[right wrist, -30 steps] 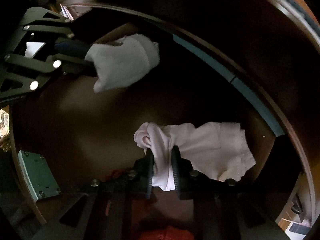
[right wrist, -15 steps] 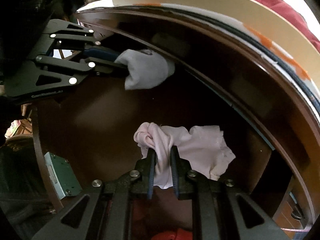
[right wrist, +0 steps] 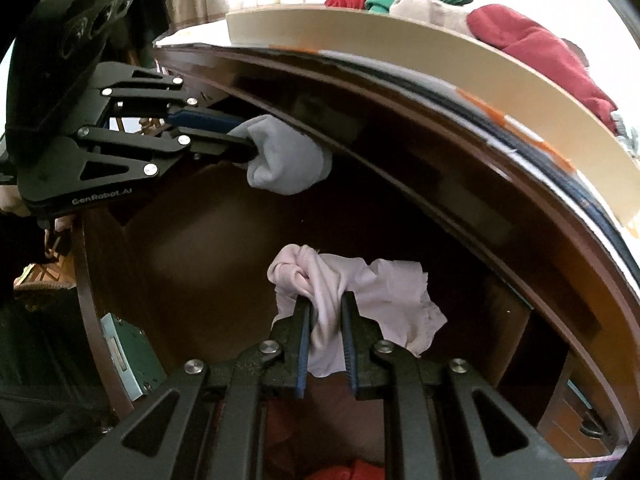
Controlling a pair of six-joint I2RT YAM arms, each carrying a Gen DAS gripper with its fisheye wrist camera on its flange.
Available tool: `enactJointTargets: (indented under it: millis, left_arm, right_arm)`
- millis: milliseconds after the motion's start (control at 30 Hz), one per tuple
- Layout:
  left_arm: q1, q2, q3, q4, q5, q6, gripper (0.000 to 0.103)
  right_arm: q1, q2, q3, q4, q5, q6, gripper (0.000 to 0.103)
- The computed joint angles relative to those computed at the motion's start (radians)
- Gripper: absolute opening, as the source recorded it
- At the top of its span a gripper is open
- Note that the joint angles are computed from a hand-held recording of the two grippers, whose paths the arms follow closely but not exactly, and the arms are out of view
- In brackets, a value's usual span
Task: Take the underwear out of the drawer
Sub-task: 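Lift white sock and pink underwear out of the drawer over the tray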
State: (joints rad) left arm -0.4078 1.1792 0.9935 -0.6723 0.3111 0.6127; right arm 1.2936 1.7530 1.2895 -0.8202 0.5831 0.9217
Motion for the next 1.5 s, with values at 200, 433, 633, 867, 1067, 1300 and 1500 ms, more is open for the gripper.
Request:
enactJointTargets:
  millis: [200,433,633,867,1067,1300,1500]
  left_arm:
    - [-0.128,-0.046,-0.019,0.022,-0.065,-0.150,0.009]
    - [-0.205,-0.060,-0.028,0.048,-0.111,-0.241,0.008]
    - [-0.194,-0.090,-0.006,0.002,-0.104,-0.254,0.006]
    - [-0.191,-0.071,-0.022,0.043,-0.083,-0.274,0.003]
    - [-0.068,-0.049,0.036,-0.033,0.010,-0.185,0.002]
    - [0.067,-0.001,0.123,-0.249,0.071,0.075,0.016]
    - [-0.025,0.063,0.165,-0.340,-0.016,0.160,0.062]
  right_arm:
    - [0.043,-0.014,-0.045,0.043,0.043,0.046,0.016]
    - [0.099,-0.004,-0.021,0.026,0.083,0.092,0.012]
    - [0.123,-0.007,-0.022,0.024,0.093,0.116,0.011]
    - [0.141,-0.040,-0.026,-0.003,0.104,0.152,0.009]
    - [0.153,-0.061,-0.041,0.015,0.126,0.179,0.008]
    - [0.168,-0.076,-0.041,0.005,0.141,0.199,0.007]
    - [0.187,-0.090,-0.046,-0.007,0.164,0.228,0.007]
